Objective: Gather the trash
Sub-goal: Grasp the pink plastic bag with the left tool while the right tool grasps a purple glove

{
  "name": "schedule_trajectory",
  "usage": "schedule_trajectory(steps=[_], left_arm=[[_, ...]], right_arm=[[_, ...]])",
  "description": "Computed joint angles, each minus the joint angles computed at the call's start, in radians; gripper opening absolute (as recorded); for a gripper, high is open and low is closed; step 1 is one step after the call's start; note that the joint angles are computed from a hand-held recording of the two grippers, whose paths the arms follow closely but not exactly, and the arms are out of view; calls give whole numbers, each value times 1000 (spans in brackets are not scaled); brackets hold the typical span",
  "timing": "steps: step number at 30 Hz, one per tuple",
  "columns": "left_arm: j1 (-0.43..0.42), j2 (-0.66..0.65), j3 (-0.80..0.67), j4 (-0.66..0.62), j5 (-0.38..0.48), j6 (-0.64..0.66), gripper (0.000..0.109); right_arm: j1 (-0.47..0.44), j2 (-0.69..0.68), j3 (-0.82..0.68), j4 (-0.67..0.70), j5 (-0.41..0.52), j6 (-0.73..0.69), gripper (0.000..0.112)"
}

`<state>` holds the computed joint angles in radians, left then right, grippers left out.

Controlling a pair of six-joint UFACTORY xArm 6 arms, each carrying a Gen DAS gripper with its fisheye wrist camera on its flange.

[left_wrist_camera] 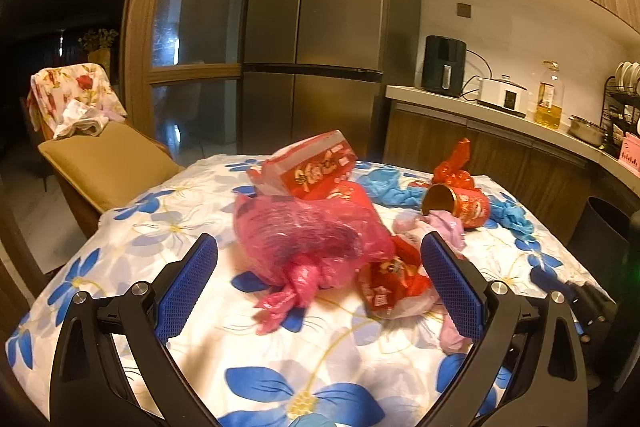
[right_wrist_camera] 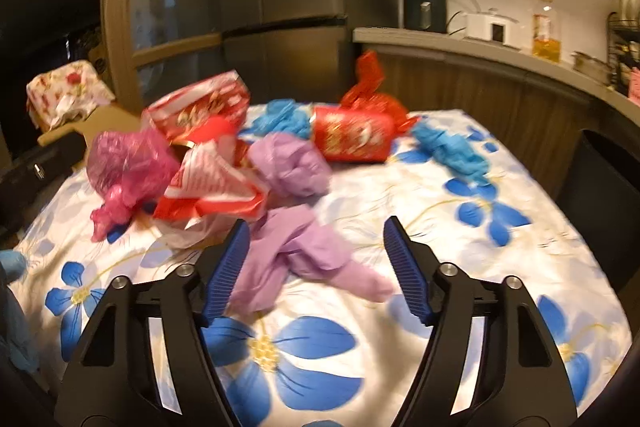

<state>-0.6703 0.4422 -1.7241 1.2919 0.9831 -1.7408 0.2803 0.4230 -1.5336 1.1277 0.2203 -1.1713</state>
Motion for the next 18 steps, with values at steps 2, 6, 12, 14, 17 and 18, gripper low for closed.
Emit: schedule_trajectory(steps=[2, 6, 12, 14, 17, 18], left_arm=[[3, -10, 13, 3, 10, -4, 97], [16, -24, 35, -9, 13, -8, 97], [42, -37, 53, -26, -6, -4, 97], [61, -35, 51, -38, -28, 2, 97], [88, -20, 29, -75, -64, 33, 96], [102, -13, 20, -98, -84, 43, 95]], right_arm=[[3, 19, -14, -58, 16, 48, 58], [7, 48, -31, -197, 35, 160, 34], [-8, 45, -31, -171, 61, 146, 5], [-8, 29, -14, -116, 28, 99, 4], [-9, 4, 8, -35, -18, 18, 4], [-10, -2, 12, -14, -26, -3, 4]])
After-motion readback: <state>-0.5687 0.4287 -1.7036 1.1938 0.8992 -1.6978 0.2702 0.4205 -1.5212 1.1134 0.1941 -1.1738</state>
